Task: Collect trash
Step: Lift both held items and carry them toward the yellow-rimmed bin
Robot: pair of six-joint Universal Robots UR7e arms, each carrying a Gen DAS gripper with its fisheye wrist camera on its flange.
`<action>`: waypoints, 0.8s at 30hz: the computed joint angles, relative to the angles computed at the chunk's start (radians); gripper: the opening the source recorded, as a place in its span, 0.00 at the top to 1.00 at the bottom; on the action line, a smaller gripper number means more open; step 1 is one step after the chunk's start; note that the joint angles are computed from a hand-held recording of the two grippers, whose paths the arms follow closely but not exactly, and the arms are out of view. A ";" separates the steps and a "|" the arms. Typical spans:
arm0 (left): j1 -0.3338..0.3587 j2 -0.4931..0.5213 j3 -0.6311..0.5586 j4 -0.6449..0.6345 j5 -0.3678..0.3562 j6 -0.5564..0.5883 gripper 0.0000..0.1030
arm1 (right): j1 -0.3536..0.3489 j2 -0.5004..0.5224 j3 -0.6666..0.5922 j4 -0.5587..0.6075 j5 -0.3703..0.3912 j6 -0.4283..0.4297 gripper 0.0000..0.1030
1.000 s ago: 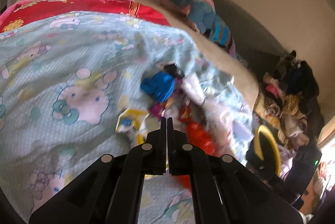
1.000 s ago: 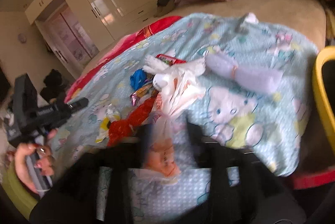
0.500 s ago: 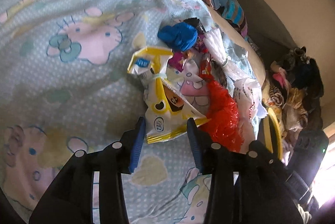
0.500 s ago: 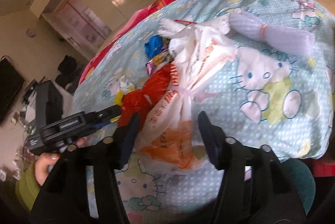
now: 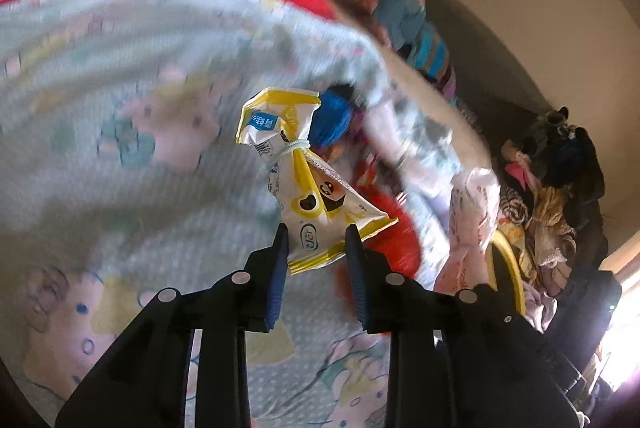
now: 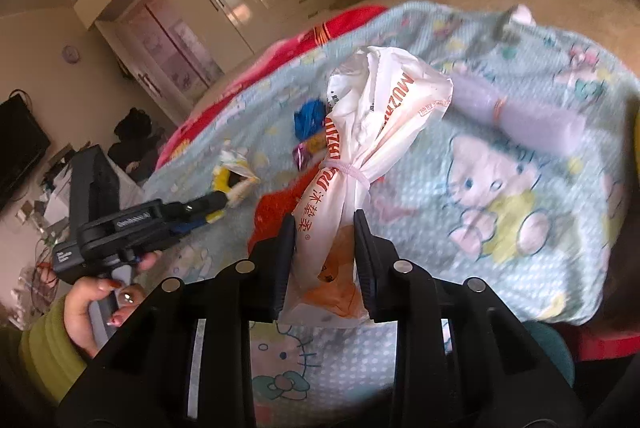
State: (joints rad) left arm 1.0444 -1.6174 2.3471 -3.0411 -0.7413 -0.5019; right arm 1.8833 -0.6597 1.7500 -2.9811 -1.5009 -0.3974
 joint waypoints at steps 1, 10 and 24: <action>-0.009 -0.003 -0.002 -0.006 0.004 0.008 0.74 | -0.001 -0.004 0.001 -0.006 0.000 -0.001 0.78; -0.098 0.039 -0.042 -0.039 0.028 0.102 0.74 | -0.009 -0.055 0.016 -0.113 -0.020 -0.039 0.78; -0.180 0.193 -0.134 -0.080 0.044 0.254 0.74 | -0.061 -0.127 0.054 -0.243 -0.017 -0.030 0.78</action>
